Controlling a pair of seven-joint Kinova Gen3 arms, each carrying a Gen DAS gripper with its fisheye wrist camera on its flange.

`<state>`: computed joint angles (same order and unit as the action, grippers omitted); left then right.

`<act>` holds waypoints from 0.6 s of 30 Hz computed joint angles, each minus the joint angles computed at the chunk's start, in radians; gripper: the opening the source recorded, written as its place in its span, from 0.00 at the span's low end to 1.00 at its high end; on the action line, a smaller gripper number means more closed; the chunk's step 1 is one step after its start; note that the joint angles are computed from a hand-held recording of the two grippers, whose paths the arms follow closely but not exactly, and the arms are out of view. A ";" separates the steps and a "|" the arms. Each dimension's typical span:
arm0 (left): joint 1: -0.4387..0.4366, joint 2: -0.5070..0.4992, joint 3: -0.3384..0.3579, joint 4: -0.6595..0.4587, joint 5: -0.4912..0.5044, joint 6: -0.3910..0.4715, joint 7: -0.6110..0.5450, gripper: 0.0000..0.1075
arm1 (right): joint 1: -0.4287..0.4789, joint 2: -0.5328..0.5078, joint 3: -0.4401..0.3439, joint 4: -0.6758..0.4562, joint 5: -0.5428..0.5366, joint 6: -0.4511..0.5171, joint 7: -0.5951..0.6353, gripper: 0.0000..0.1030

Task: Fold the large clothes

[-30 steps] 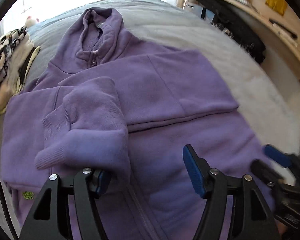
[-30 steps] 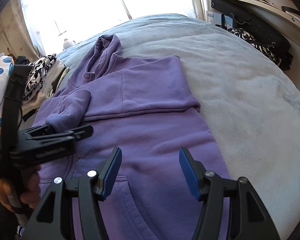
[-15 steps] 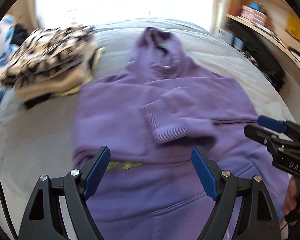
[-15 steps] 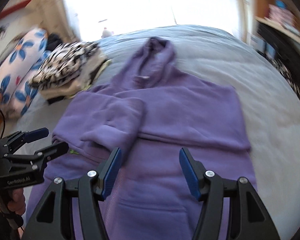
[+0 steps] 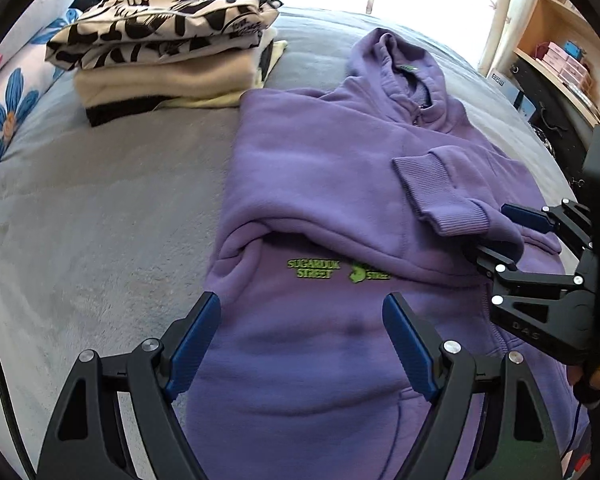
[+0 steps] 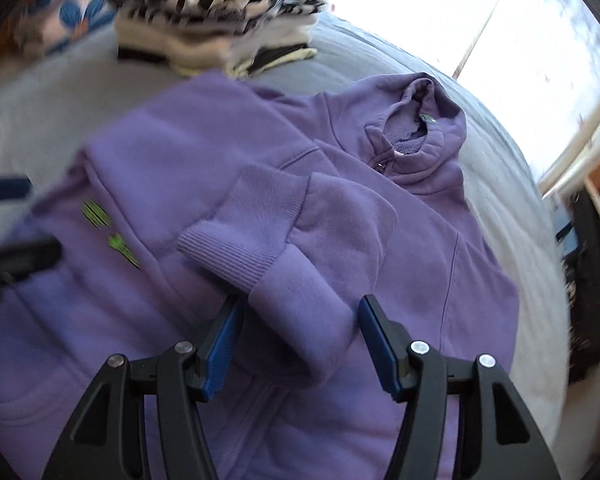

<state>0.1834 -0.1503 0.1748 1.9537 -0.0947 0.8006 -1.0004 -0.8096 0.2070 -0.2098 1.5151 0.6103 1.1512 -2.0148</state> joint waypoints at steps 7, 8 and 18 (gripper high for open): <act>-0.004 0.001 -0.010 0.010 0.020 -0.022 -0.009 0.76 | 0.050 -0.043 0.037 -0.072 -0.086 -0.067 0.041 0.15; -0.004 0.001 -0.008 0.010 0.018 -0.025 -0.007 0.76 | 0.078 -0.067 0.037 -0.072 -0.112 -0.107 0.038 0.15; 0.007 0.007 0.012 -0.010 -0.006 -0.029 0.001 0.76 | 0.540 -0.158 -0.017 0.022 -0.473 -0.244 -0.085 0.27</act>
<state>0.1904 -0.1431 0.1871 1.9437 -0.1010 0.7715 -0.9990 -0.2698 0.0494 -0.2264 1.5373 0.1376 0.9075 -2.0993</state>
